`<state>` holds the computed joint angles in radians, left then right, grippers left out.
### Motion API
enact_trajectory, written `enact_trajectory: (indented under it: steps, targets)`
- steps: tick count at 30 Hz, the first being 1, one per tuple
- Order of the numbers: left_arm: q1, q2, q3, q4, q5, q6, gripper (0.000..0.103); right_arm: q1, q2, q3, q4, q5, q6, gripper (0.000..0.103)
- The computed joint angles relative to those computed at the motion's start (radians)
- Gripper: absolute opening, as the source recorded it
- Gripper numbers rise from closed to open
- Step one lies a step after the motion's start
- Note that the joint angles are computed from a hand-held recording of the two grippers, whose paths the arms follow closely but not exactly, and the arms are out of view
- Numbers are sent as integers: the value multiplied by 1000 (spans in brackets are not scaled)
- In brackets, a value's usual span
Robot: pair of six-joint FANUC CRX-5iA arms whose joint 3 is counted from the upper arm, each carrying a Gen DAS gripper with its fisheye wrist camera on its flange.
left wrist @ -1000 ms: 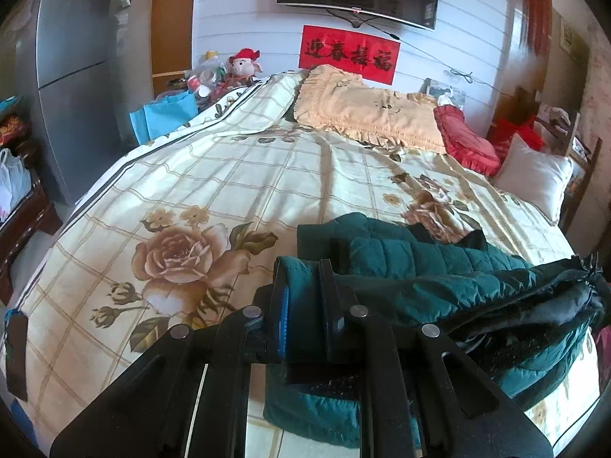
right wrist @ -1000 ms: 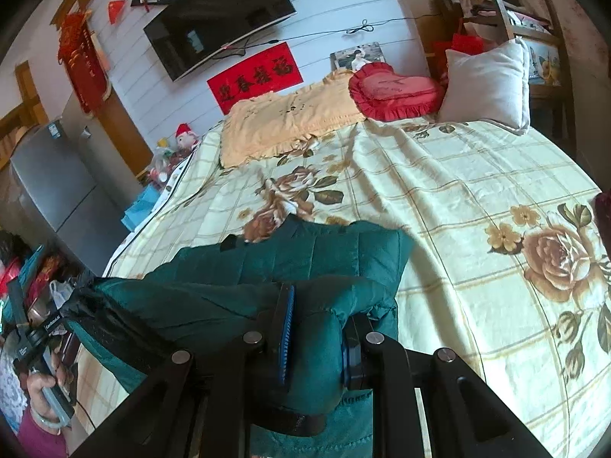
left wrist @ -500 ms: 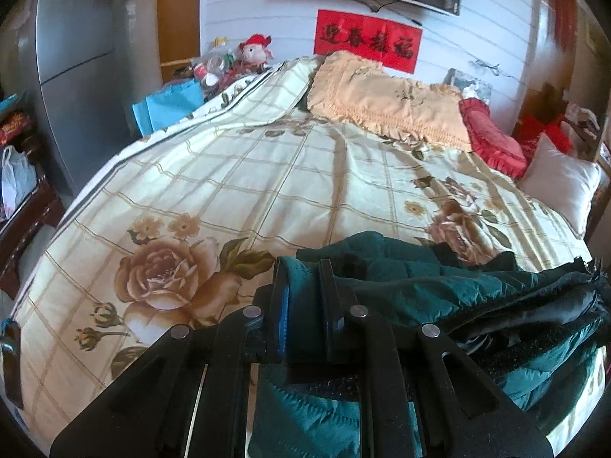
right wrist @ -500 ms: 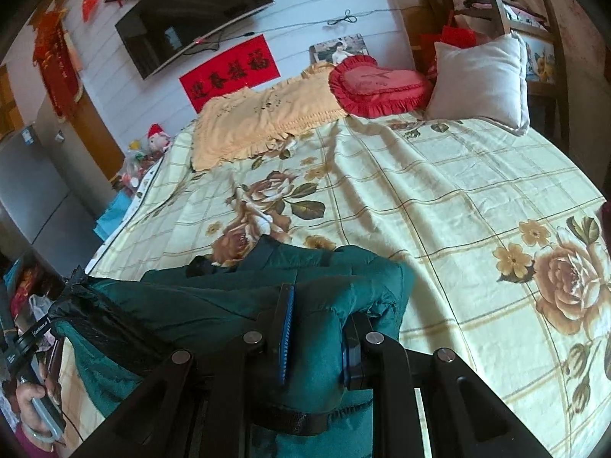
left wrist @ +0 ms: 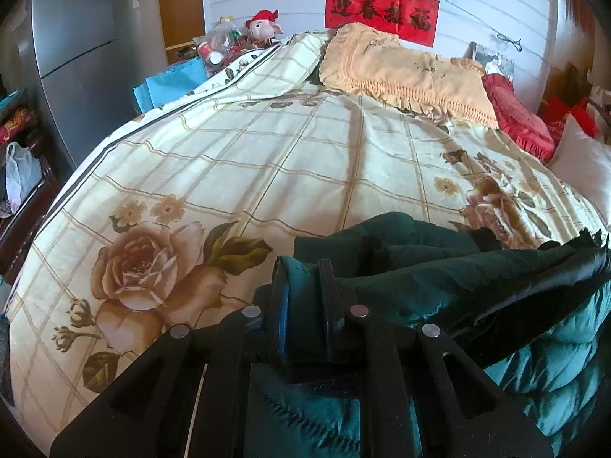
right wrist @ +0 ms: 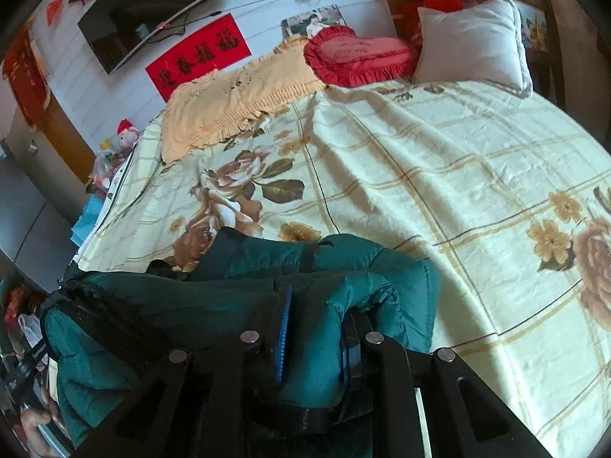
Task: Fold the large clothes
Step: 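Lower the folded hem onto the jacket and open both grippers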
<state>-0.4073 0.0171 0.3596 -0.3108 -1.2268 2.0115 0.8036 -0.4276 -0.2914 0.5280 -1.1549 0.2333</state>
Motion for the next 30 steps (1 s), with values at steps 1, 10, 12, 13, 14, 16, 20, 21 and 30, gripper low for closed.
enact_trajectory:
  steps: [1, 10, 12, 13, 14, 16, 20, 21, 30]
  targets:
    - [2, 1, -2, 2, 1, 0, 13, -10, 0, -1, -13, 12, 1, 18]
    - [77, -33, -90, 138, 105, -11, 16, -42, -31, -27, -36, 102, -6, 27]
    - [82, -34, -90, 153, 107, -26, 16, -31, -37, -31, -14, 102, -18, 29]
    - [87, -37, -93, 163, 111, -37, 16, -25, -40, -34, -1, 104, -25, 30]
    - [92, -42, -99, 175, 119, -49, 16, -18, -44, -36, 17, 103, -35, 31]
    - [102, -56, -114, 195, 140, -75, 17, -5, -49, -36, 40, 99, -41, 35]
    - [140, -91, -157, 269, 187, -91, 18, 23, -43, -7, 59, 68, -6, 69]
    - [148, -98, -164, 284, 198, -93, 22, 34, -45, -11, 82, 64, -13, 83]
    - [169, -206, -223, 291, 313, -51, 59, 196, -55, -3, 268, -32, -88, 88]
